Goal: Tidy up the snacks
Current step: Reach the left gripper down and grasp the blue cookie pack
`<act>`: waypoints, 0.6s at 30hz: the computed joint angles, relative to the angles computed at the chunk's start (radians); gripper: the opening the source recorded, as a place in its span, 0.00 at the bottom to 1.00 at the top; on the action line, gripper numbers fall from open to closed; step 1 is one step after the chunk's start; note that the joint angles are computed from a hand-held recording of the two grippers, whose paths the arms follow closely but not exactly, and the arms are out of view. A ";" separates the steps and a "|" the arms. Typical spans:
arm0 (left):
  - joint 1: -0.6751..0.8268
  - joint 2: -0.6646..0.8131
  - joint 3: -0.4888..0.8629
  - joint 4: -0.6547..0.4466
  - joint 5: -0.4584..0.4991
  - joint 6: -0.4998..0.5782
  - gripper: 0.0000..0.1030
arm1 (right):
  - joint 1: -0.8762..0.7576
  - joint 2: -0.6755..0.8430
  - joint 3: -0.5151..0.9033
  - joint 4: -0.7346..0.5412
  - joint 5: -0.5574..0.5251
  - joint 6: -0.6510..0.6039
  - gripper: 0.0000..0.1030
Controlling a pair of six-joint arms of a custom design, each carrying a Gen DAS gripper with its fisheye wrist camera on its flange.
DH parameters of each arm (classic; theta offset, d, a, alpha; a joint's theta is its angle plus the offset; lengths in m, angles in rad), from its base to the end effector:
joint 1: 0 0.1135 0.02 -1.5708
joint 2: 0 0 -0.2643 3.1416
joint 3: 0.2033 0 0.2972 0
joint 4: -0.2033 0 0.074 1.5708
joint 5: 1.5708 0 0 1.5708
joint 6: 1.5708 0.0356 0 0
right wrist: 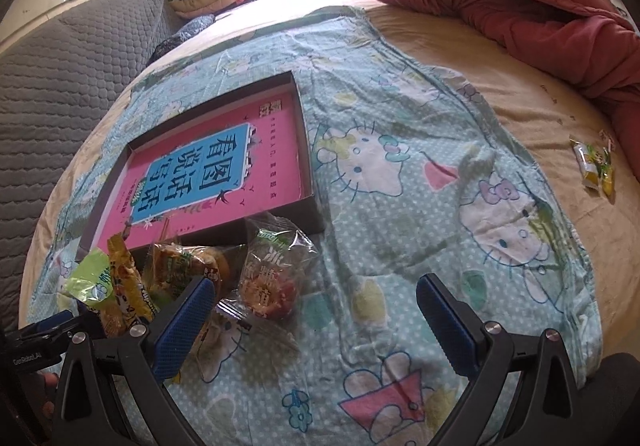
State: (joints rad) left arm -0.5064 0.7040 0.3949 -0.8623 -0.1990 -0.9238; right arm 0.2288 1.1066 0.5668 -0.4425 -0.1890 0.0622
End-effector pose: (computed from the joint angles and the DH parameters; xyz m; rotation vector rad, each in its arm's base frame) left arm 0.1402 -0.0697 0.1529 -0.6145 2.6375 -0.1552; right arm 0.2349 0.0616 0.1611 -0.2867 2.5492 0.3531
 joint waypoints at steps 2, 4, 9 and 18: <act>0.010 -0.016 -0.009 0.003 0.008 0.008 0.99 | 0.029 0.043 0.013 0.005 0.018 0.002 0.91; 0.007 -0.022 -0.012 0.003 0.004 0.009 0.99 | 0.047 0.076 0.021 0.009 0.027 -0.001 0.82; -0.019 -0.039 -0.010 0.004 -0.014 0.004 0.91 | 0.074 0.098 0.021 0.032 0.033 -0.006 0.61; 0.010 -0.064 -0.026 0.042 0.042 0.010 0.65 | 0.101 0.143 0.042 0.056 0.018 -0.023 0.47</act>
State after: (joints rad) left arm -0.4967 0.6397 0.3685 -0.8202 -0.1571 -0.9142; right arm 0.3295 1.2498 0.6092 -0.3869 -0.1707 0.0388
